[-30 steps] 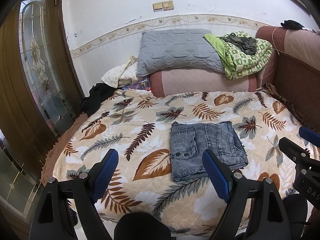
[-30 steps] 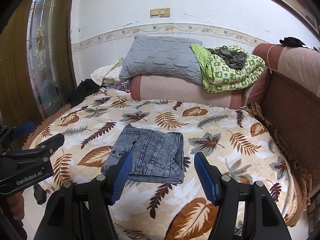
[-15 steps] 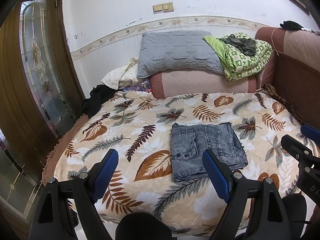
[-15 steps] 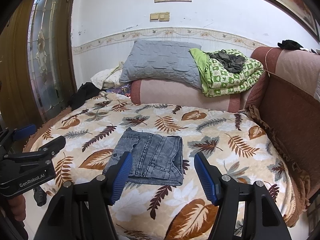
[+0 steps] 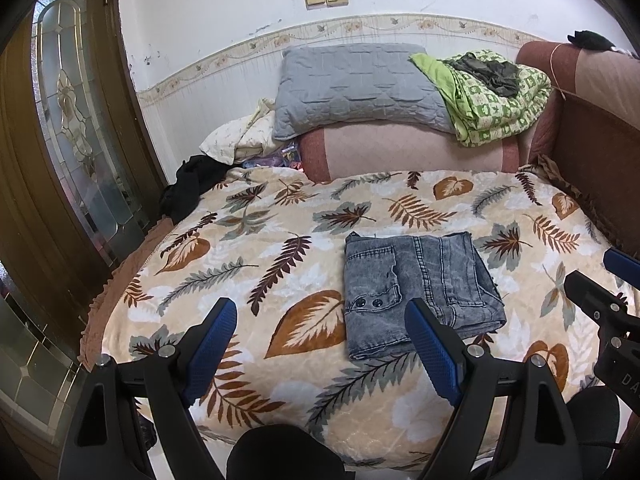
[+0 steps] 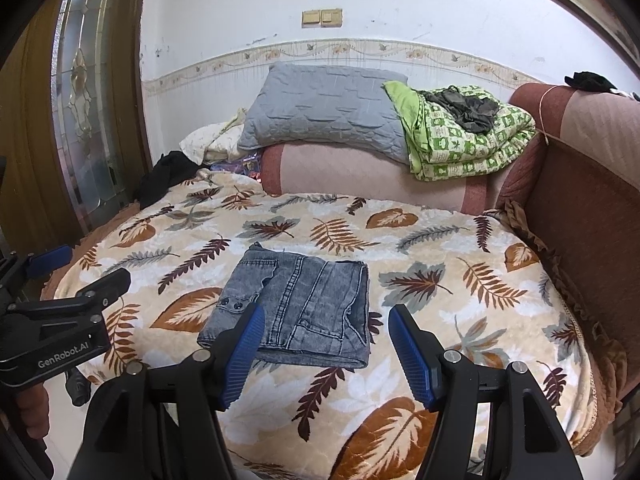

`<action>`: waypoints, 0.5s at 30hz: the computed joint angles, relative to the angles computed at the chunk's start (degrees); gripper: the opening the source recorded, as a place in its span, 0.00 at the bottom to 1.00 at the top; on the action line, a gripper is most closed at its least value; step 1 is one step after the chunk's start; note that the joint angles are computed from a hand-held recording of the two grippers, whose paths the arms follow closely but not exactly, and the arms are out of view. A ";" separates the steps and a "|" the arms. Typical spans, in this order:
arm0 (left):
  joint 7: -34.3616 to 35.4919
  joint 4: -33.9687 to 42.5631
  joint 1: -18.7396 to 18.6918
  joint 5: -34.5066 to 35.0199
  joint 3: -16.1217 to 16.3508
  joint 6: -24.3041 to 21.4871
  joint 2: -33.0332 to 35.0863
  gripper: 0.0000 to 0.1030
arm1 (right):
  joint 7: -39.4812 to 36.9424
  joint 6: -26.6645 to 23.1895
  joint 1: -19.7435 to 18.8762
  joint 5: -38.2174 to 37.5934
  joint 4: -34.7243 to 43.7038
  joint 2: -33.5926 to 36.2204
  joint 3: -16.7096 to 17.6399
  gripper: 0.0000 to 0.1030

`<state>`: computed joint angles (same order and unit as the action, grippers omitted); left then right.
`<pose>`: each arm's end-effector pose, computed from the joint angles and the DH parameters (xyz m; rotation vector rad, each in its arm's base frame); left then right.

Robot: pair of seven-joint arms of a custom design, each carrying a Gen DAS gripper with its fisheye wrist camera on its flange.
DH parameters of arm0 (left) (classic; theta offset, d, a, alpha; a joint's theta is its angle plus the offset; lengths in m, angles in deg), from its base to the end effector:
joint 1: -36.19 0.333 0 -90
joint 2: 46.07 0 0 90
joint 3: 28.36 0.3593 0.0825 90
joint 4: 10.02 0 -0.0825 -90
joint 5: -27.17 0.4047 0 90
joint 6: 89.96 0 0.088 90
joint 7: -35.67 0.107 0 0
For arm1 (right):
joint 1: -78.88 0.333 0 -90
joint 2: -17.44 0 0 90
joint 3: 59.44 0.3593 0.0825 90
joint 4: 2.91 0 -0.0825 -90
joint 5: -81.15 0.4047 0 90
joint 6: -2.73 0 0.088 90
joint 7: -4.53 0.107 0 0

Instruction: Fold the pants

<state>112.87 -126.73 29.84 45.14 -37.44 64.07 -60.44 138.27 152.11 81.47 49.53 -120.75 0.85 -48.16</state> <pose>0.5178 -0.1652 0.6945 -1.4011 1.8549 -0.7651 0.5076 0.1530 0.6899 -1.5419 1.7871 -0.9166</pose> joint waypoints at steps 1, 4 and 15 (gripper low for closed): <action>-0.08 0.14 0.05 0.07 -0.06 -0.14 0.23 0.84 | -0.17 0.01 0.06 0.15 0.12 0.27 -0.09 0.66; -0.24 0.49 0.16 0.26 -0.19 -0.54 0.81 0.84 | -0.42 -0.06 0.20 0.29 0.32 0.79 -0.30 0.66; 0.09 1.45 -0.08 0.14 -0.26 -1.62 2.52 0.84 | -1.63 -0.94 1.39 1.44 0.87 2.57 -1.61 0.66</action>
<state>112.96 -125.29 29.76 45.28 -37.70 62.45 -57.93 136.64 151.17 82.87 50.96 -119.88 3.42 -49.78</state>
